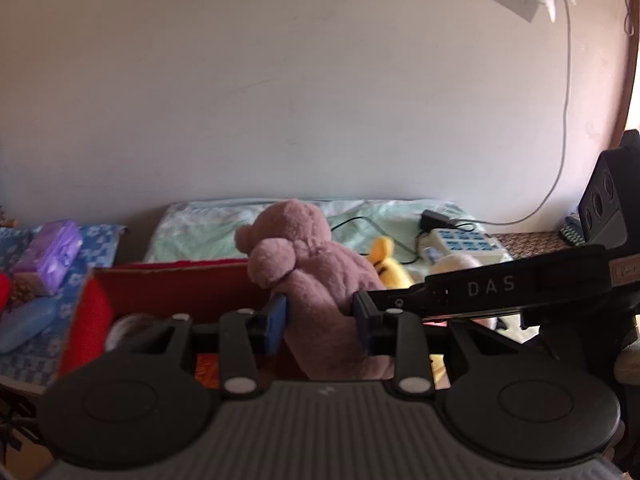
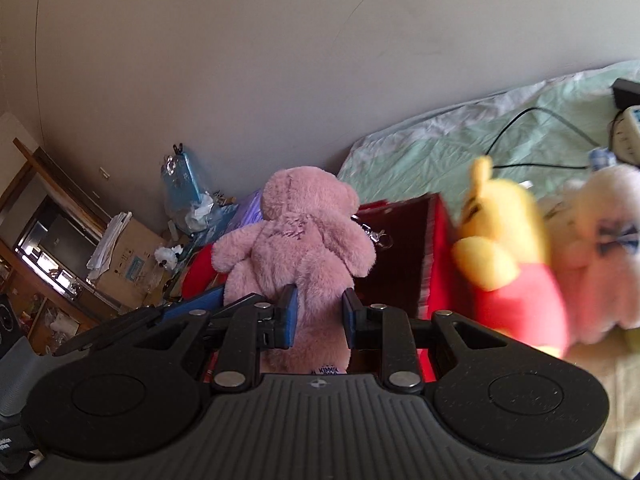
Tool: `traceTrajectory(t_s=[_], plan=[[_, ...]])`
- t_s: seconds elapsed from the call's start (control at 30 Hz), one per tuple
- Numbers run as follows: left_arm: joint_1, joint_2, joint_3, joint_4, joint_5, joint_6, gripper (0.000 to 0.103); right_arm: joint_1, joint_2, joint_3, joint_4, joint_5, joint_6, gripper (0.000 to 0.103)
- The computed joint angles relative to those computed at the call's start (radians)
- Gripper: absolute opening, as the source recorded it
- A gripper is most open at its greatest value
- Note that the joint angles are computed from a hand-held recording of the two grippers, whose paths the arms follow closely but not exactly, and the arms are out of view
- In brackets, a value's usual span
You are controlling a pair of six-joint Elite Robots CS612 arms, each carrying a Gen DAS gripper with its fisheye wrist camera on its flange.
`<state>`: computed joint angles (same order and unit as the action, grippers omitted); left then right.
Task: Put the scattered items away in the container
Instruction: 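Lift the pink teddy bear with the right gripper and carry it over the red box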
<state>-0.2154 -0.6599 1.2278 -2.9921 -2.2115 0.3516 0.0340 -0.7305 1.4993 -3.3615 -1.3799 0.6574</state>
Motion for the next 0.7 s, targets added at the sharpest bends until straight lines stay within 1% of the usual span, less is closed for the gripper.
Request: traceTrajectory(t_s=[0.2, 0.3, 0.4, 0.47, 0.6, 0.7], plan=[[0.038, 0.044, -0.070, 0.070, 0.040, 0.034, 0.032, 0.030, 0.069, -0.118, 0.069, 0.015, 0.012, 0.025], [0.045, 0.077, -0.120, 0.111, 0.071, 0.052, 0.032, 0.041, 0.102, -0.176, 0.113, 0.022, 0.020, 0.025], [0.052, 0.095, -0.148, 0.143, 0.091, 0.066, 0.032, 0.051, 0.125, -0.218, 0.151, 0.019, 0.020, 0.025], [0.055, 0.113, -0.179, 0.177, 0.095, 0.074, 0.032, 0.054, 0.132, -0.231, 0.171, 0.015, 0.026, 0.025], [0.054, 0.127, -0.201, 0.221, 0.097, 0.102, 0.032, 0.060, 0.132, -0.234, 0.199, -0.001, 0.034, 0.025], [0.055, 0.135, -0.218, 0.251, 0.087, 0.096, 0.032, 0.059, 0.133, -0.235, 0.216, -0.004, 0.040, 0.025]])
